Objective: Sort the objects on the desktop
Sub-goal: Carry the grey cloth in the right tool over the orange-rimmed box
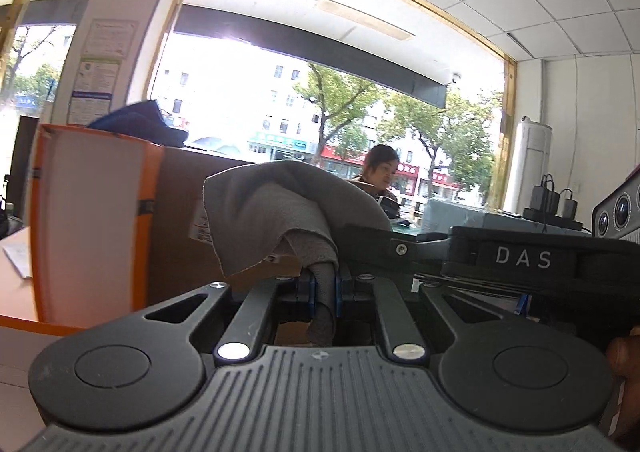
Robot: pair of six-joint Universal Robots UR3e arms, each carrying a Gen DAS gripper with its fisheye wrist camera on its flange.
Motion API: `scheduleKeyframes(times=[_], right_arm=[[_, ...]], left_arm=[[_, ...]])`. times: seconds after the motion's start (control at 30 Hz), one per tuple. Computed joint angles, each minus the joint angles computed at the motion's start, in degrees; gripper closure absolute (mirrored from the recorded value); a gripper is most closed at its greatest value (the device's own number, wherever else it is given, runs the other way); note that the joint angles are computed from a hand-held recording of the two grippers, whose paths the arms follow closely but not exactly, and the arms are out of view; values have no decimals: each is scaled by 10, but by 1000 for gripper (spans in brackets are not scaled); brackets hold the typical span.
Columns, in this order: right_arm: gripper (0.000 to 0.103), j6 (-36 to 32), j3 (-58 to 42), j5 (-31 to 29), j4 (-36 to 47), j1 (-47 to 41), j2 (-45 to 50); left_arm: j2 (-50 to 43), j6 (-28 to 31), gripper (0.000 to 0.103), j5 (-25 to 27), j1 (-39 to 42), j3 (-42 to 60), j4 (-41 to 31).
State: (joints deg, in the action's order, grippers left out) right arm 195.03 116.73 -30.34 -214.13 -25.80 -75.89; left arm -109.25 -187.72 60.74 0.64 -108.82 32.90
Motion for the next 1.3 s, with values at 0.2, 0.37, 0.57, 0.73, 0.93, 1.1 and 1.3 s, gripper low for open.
scheduleKeyframes(times=[0.2, 0.37, 0.57, 0.73, 0.93, 1.1, 1.3], right_arm=[[90, -56, -155, -85, 93, 193, 84], [90, -104, -290, -82, 197, 273, 179], [90, -132, -375, -42, 297, 296, 235], [90, -178, -417, -55, 374, 307, 246], [90, -234, -467, -45, 497, 300, 263], [90, -266, -499, -47, 591, 296, 261], [90, -307, -486, -54, 640, 285, 246]], left_arm=[[128, 43, 95, -7, 136, -157, -16], [172, 65, 95, 37, 178, -207, -67], [162, 67, 96, 113, 151, -199, -107], [125, 65, 96, 191, 100, -141, -163], [84, 34, 96, 268, 50, -65, -262], [61, 23, 96, 324, 12, -19, -314], [39, 10, 95, 343, -2, 22, -367]])
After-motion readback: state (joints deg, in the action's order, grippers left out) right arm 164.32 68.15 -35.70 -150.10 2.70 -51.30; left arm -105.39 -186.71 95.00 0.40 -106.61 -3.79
